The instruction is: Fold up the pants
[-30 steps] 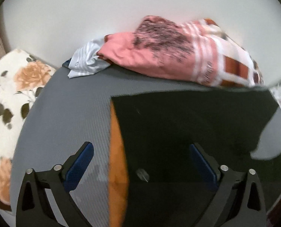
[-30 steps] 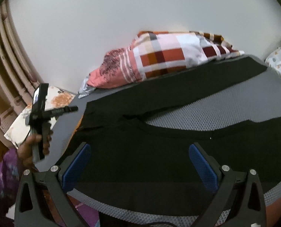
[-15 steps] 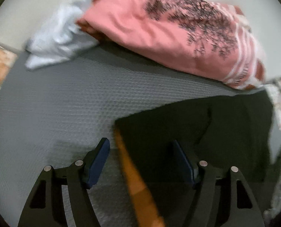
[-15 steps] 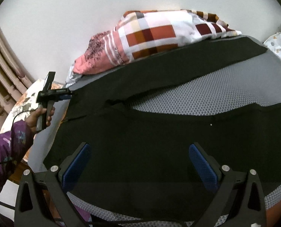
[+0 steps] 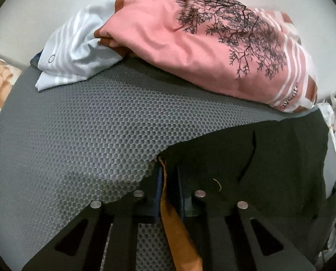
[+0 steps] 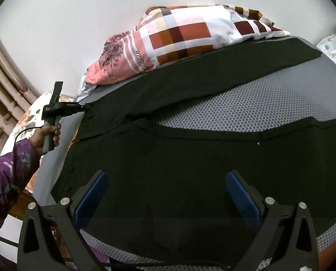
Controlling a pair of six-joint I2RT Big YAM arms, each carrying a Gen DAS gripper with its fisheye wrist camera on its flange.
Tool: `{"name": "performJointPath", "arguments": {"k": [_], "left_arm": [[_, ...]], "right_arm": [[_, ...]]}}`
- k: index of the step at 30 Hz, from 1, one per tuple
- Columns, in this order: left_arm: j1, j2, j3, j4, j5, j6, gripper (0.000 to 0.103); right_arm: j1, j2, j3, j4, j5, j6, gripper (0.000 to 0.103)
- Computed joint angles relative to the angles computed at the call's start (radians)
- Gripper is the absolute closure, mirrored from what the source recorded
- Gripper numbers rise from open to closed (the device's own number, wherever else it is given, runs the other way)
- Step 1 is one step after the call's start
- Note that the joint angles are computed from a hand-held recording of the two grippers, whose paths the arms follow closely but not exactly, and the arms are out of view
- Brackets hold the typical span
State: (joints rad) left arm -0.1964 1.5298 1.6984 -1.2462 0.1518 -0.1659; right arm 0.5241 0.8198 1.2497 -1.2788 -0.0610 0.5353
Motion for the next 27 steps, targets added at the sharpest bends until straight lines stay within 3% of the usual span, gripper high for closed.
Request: {"name": "performJointPath", "arguments": {"k": [2,4,5,6,7,11,15,16,18,20,21,24,27], "left_arm": [[0.009,0.003,0.002,0.004,0.015,-0.014,0.088],[0.006,-0.009,-0.009,0.02,-0.008,-0.002,0.079],[0.002,-0.004,-0.004,0.007,-0.04,0.005,0.072],[0.003,0.0,0.002,-0.009,-0.059,0.01,0.054],[0.003,0.0,-0.001,-0.007,-0.08,0.006,0.044],[0.028,0.001,-0.006,0.012,-0.017,0.017,0.043],[0.055,0.023,0.024,-0.006,0.12,0.018,0.043],[0.049,0.032,0.033,-0.011,0.13,0.011,0.05],[0.025,0.043,0.053,-0.024,0.053,0.027,0.065],[0.008,0.036,0.045,-0.017,0.033,-0.012,0.078],[0.003,0.027,0.036,-0.012,0.012,-0.02,0.092],[-0.019,-0.021,-0.001,0.025,-0.061,-0.012,0.094],[-0.05,-0.094,-0.071,0.096,-0.103,-0.056,0.094]], "right_arm": [[-0.002,0.004,0.003,-0.001,-0.004,-0.001,0.0],[-0.001,0.006,0.006,-0.001,-0.002,-0.003,0.0],[-0.003,0.006,0.006,0.0,-0.003,-0.002,0.0],[-0.009,0.007,0.005,0.0,-0.01,-0.003,0.0],[-0.007,0.008,0.003,-0.001,-0.012,0.003,0.0],[-0.004,0.009,-0.002,-0.007,-0.016,0.011,0.0],[-0.001,0.004,-0.007,-0.004,-0.012,0.015,0.0],[-0.001,0.002,-0.01,-0.002,-0.01,0.015,0.0],[-0.004,0.003,-0.014,0.0,-0.015,0.017,0.0],[-0.015,0.007,-0.014,-0.001,-0.033,0.017,0.0],[-0.018,0.007,-0.014,0.0,-0.036,0.017,0.0],[-0.034,0.003,-0.009,0.02,-0.045,-0.003,0.0],[-0.088,0.022,0.015,0.06,-0.105,-0.025,0.0]]}}
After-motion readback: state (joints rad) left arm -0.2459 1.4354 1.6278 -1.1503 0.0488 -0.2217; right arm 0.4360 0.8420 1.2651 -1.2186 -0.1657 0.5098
